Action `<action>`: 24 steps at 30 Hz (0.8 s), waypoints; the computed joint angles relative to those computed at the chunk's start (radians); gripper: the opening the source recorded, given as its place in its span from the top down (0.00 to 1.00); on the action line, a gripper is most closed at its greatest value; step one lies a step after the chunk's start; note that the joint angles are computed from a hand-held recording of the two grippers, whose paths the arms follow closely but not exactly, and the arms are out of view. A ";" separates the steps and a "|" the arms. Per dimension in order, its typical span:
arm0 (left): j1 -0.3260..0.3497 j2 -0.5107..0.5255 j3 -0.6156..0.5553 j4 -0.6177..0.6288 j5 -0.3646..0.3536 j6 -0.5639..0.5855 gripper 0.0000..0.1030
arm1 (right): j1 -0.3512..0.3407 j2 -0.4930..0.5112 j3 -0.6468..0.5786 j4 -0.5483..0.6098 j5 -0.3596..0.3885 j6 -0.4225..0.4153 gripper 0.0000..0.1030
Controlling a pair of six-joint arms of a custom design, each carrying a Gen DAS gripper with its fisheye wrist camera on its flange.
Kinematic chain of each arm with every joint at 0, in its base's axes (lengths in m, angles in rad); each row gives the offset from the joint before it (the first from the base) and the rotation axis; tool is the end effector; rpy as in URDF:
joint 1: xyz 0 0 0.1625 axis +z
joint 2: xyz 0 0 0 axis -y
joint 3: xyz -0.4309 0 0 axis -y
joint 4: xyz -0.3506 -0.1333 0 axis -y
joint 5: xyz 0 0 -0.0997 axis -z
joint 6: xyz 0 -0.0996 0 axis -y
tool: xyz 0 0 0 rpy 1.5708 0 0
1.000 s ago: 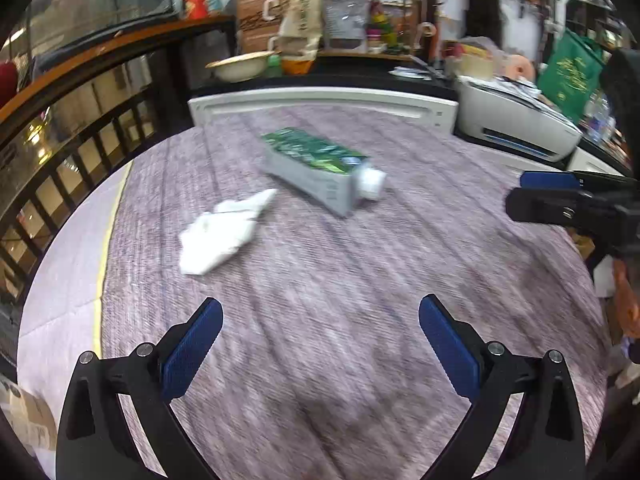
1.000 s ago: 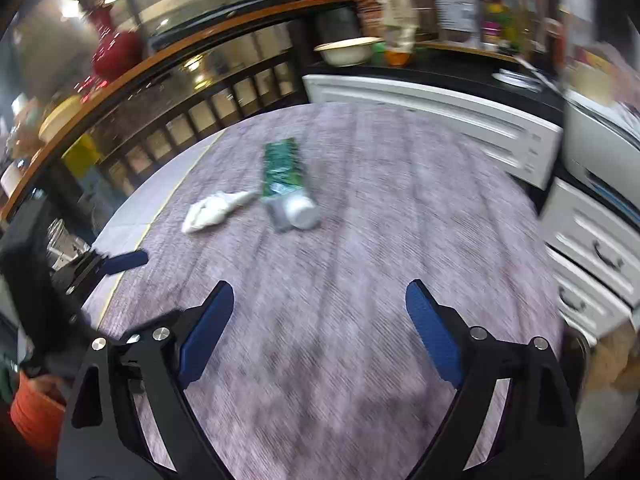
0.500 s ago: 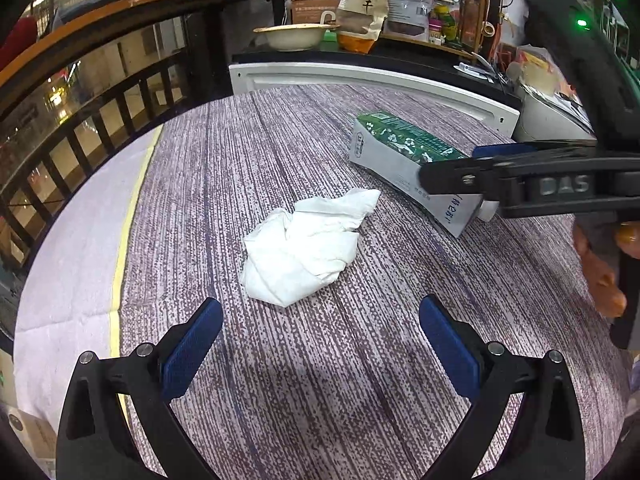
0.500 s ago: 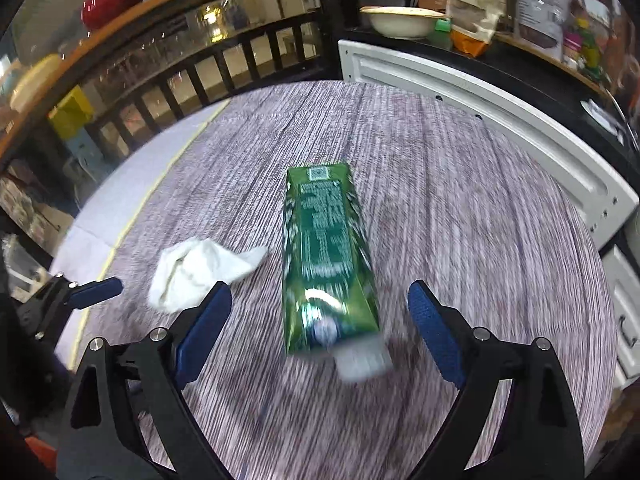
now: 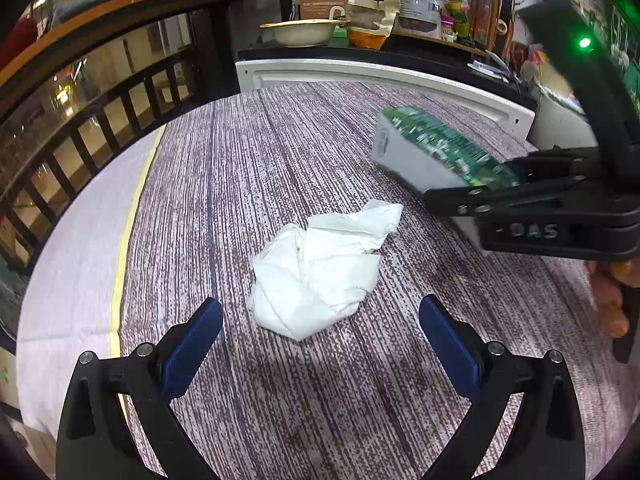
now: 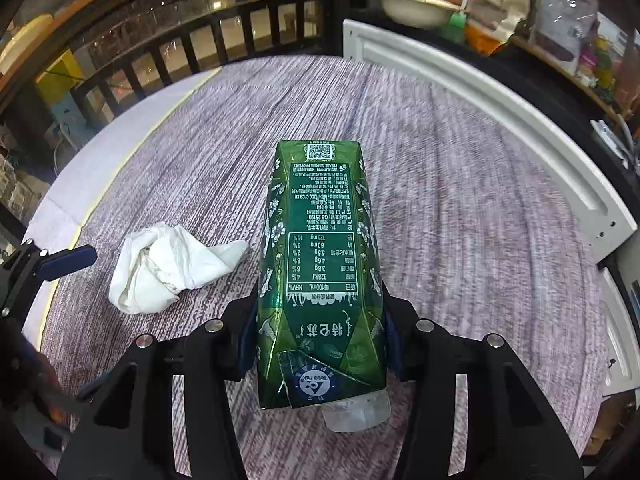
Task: Collect trash
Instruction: 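Grasp the green carton with the right tool while the left grasps the white tissue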
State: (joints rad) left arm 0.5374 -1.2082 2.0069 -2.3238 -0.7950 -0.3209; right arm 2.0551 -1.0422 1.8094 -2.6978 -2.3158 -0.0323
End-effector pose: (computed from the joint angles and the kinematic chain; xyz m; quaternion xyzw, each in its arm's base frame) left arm -0.3202 -0.4272 0.2386 0.3309 0.8643 -0.2205 0.3080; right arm 0.3323 -0.4905 0.2578 0.1711 -0.9026 0.2427 0.3116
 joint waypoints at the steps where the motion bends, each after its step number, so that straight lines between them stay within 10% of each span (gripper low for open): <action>1: 0.001 0.005 -0.003 0.000 0.003 0.002 0.06 | 0.004 -0.011 0.013 -0.016 -0.004 -0.002 0.52; 7: 0.016 0.036 -0.029 -0.014 -0.015 -0.002 0.08 | 0.035 -0.104 0.111 -0.081 -0.001 -0.003 0.52; 24: 0.009 0.017 -0.030 0.001 -0.025 -0.137 0.80 | 0.110 -0.282 0.284 -0.194 0.011 0.054 0.52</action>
